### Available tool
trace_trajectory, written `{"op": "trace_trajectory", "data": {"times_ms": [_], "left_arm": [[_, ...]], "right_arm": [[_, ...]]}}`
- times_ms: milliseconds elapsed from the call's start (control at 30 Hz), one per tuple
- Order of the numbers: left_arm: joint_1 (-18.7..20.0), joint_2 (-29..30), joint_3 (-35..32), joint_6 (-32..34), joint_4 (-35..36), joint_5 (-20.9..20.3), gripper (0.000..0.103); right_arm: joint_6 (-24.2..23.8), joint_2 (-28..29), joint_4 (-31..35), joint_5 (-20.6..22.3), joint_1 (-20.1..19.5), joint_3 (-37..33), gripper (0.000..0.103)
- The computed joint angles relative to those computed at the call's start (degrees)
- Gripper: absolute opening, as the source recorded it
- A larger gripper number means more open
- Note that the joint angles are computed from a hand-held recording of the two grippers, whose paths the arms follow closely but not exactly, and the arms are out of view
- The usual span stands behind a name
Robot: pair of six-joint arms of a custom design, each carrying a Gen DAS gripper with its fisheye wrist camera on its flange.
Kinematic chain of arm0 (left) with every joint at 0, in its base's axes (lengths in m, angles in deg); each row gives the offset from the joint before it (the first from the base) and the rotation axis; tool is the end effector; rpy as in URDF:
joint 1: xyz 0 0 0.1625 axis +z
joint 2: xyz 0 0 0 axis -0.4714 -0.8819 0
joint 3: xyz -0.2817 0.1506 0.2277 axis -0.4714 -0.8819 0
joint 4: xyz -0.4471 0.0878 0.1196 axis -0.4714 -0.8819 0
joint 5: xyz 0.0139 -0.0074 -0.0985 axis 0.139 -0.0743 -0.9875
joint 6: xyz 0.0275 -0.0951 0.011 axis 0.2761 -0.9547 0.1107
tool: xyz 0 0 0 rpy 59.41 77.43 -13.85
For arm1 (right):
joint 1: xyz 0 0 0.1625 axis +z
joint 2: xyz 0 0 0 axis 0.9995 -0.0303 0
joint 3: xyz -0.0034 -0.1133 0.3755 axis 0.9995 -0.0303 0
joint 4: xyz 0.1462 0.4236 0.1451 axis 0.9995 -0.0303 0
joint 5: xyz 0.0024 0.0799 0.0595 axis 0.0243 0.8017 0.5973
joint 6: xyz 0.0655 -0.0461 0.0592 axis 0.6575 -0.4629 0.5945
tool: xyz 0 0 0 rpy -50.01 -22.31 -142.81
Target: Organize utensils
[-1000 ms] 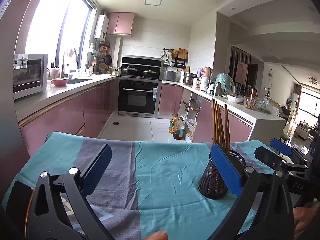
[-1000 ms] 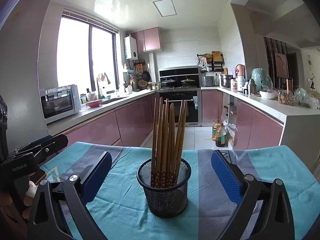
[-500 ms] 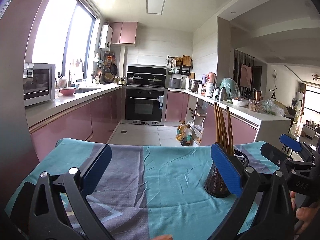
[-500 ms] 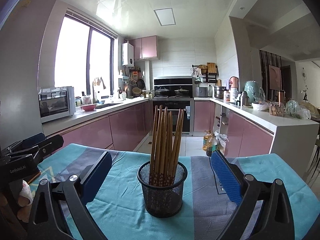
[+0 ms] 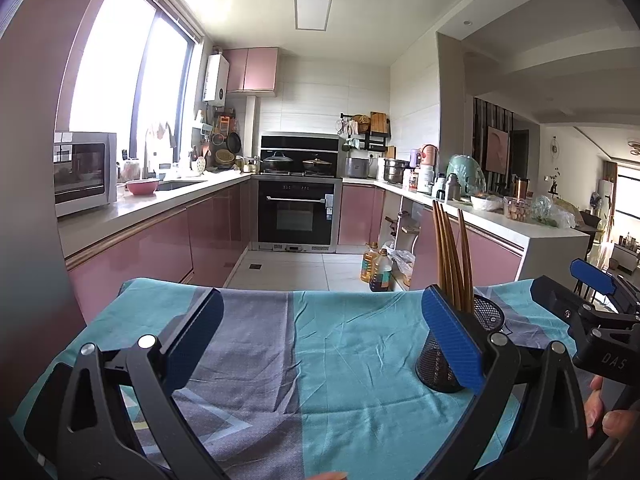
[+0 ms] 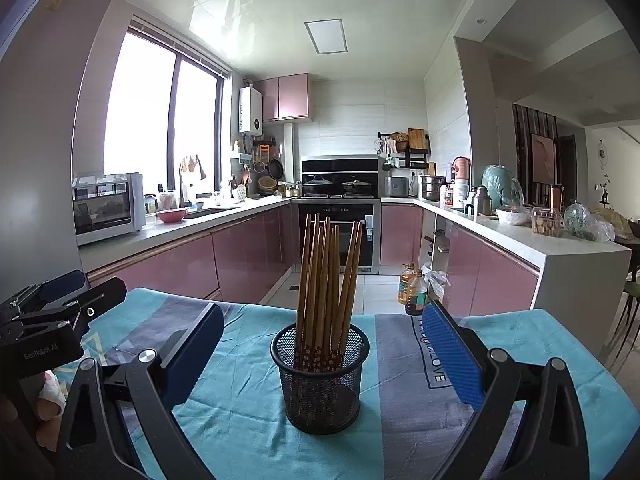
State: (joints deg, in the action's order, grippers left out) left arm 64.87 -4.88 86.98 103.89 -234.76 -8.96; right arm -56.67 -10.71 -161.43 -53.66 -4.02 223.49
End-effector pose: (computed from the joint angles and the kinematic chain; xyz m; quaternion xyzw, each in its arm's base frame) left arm -0.3665 -0.5137 0.0341 0.3812 0.7704 -0.4922 0.1374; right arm 0.0711 -0.4261 0.3018 0.1514 -0.6784 0.6236 0.3577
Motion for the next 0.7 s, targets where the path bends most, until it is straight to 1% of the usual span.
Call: {"op": "trace_trajectory", "data": {"times_ms": [700], "left_arm": [[0.1,-0.2,0.2,-0.5,0.9,-0.1,0.098]], "right_arm": [[-0.2,-0.4,0.4,-0.6,0.2,0.0,0.096]]}}
